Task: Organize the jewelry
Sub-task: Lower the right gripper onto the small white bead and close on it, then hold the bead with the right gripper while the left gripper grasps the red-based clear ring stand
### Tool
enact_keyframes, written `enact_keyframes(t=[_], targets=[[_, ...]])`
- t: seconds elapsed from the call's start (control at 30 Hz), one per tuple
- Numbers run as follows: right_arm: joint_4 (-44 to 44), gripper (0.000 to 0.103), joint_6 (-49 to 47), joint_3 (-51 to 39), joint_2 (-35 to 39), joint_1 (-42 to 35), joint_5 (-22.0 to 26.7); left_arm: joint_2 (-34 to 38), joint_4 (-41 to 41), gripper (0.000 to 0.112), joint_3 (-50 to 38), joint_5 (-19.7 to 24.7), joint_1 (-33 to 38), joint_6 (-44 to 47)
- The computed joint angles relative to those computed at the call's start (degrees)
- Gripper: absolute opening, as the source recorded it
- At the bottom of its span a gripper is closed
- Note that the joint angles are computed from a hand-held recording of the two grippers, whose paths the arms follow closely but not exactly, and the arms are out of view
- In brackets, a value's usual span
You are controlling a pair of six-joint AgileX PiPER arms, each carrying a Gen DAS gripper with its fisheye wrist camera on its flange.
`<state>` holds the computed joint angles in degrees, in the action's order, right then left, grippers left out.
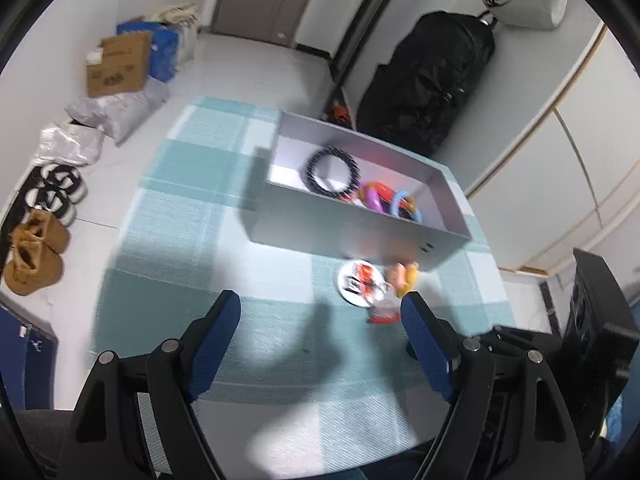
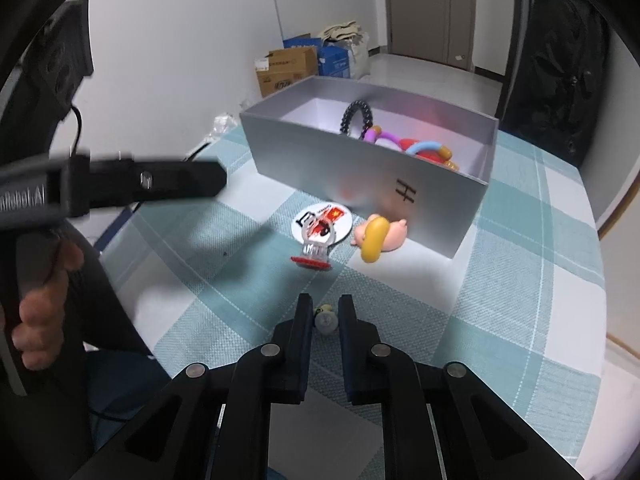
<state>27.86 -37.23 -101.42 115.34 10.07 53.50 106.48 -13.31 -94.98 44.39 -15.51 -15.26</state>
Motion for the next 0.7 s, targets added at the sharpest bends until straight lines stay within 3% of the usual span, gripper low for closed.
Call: enact_keyframes(t=[0.37,0.5,0.6,0.7], targets=[[4.63,0.012,3.74,-4.59,0.94,-6.42,3.22,4.18,-3.44,0.079,-4.85,3.2,-2.47,4.45],[7.21,0.012,5.71,-7.44,2.49,-9.05,5.14,7.71,-0.52,0.078,-9.66,6.92,-3.96,2.36],[8.17,0.012,6.81,-8.99,3.56,-9.92,6.37,11.12,-0.01,0.058,-14.33,11.0,-4.16,0.59],[9.07,0.012,5.65,-8.76,3.4,-10.65,6.8,11.63,0.88,0.054,-15.65,11.26,-4.36,-0.25]])
